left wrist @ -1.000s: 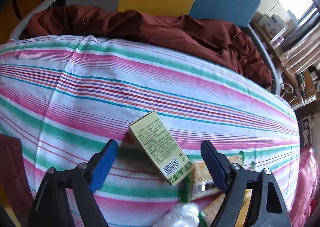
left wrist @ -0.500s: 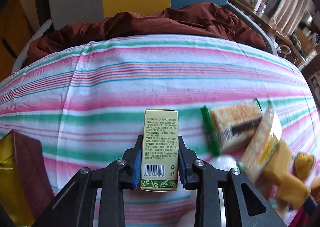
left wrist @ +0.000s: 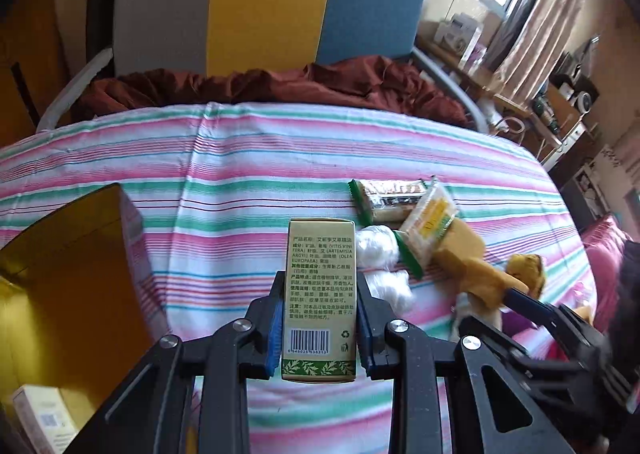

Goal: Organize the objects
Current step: 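Grasp the green-and-white box with the left tool while the right tool grasps a plastic-wrapped bundle, then lower both held items into the gold tray and open both tools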

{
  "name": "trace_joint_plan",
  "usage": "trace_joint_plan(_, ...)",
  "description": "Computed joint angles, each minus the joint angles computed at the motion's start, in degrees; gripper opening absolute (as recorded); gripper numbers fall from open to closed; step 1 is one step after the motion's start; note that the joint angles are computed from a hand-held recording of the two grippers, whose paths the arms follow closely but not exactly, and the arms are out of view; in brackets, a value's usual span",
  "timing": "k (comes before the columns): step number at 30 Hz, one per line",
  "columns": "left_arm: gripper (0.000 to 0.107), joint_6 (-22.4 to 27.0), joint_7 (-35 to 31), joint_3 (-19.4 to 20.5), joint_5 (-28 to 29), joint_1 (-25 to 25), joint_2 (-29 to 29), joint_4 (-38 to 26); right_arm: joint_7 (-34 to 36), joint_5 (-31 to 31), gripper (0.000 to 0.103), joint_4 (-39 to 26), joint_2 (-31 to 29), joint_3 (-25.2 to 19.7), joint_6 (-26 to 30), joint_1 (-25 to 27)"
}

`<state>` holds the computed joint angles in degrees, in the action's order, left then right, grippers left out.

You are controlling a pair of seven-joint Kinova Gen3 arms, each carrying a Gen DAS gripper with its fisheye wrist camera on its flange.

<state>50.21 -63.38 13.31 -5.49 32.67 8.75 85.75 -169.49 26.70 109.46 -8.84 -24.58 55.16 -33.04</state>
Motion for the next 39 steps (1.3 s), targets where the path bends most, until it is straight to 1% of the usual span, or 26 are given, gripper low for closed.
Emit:
trace_joint_plan(2,0.030,-1.8,-1.3,-0.2,1.3,-1.2,-4.3,3.7,1.3,0.1,0.087,-1.0,0.9,-0.2,0.0,-0.6)
trace_joint_plan(4,0.030,-3.4,-2.3,-0.1,2.1,-2.5,-7.6,6.9,2.8,0.1,0.087,-3.0,2.9,-0.2,0.9,-1.5)
trace_joint_plan(5,0.030,-4.4,-3.4,-0.3,3.5,-3.5,-9.3,8.7,3.4,0.2,0.087,-4.2,4.3,0.0,1.3,-2.1)
trace_joint_plan(8,0.030,-6.0,-6.3,-1.1,7.4,-6.4,-13.5,13.4,5.6,-0.2,0.087,-7.6,9.1,2.0,1.7,-4.2)
trace_joint_plan(10,0.030,-6.5,-7.9,-1.6,9.3,-8.2,-16.1,15.8,7.3,0.4,0.087,-10.6,13.3,3.4,4.0,-5.8)
trace_joint_plan(11,0.030,-6.6,-8.3,-1.7,9.7,-9.1,-17.7,17.2,7.1,1.2,0.087,-11.9,15.3,4.4,5.5,-7.2)
trace_joint_plan(12,0.030,-6.8,-9.0,-2.0,10.3,-9.9,-18.7,18.2,7.1,1.4,0.087,-12.8,16.9,4.9,6.1,-7.5)
trace_joint_plan(14,0.030,-6.6,-11.1,-3.6,11.9,-11.5,-21.4,20.4,6.9,0.8,0.087,-13.6,18.8,6.8,6.0,-8.3)
trace_joint_plan(15,0.030,-6.5,-12.0,-4.2,12.6,-12.3,-22.3,21.2,5.9,1.1,0.086,-13.5,19.2,8.2,5.9,-9.5)
trace_joint_plan(18,0.030,-6.2,-14.5,-6.3,14.1,-14.9,-25.6,23.9,4.0,0.2,0.073,-11.0,18.2,9.7,1.6,-9.5)
trace_joint_plan(19,0.030,-6.1,-15.5,-7.3,14.7,-15.7,-26.6,24.8,3.0,0.6,0.069,-10.5,17.9,10.5,1.2,-10.5)
trace_joint_plan(23,0.030,-5.2,-19.1,-11.4,16.6,-19.2,-30.1,27.3,-0.1,1.7,0.067,-8.0,16.1,9.9,0.0,-12.7)
trace_joint_plan(25,0.030,-4.9,-20.6,-12.9,16.7,-21.1,-31.1,28.0,-1.7,2.1,0.067,-6.5,15.0,8.8,-0.8,-13.9)
trace_joint_plan(29,0.030,-3.9,-24.1,-18.0,18.8,-24.3,-32.0,29.0,-5.6,3.0,0.067,-3.6,13.0,6.6,-3.2,-15.6)
trace_joint_plan(32,0.030,-2.8,-27.9,-21.5,21.7,-25.4,-30.8,28.4,-7.6,5.1,0.067,-3.7,13.8,5.4,-1.7,-17.3)
trace_joint_plan(35,0.030,-3.1,-30.6,-22.0,23.9,-26.8,-29.2,27.5,-7.7,6.2,0.067,-4.6,14.8,5.4,0.1,-18.5)
trace_joint_plan(37,0.030,-3.2,-31.6,-21.2,25.0,-28.3,-27.2,26.5,-7.8,6.2,0.067,-4.5,14.8,5.7,-0.1,-18.7)
trace_joint_plan(38,0.030,-2.3,-33.3,-21.9,25.8,-27.9,-26.2,25.7,-8.0,6.3,0.067,-4.3,14.7,5.7,-0.2,-18.8)
trace_joint_plan(39,0.030,-2.3,-34.3,-21.7,26.2,-27.9,-25.0,25.2,-8.2,6.5,0.067,-4.2,14.7,5.8,-0.3,-18.9)
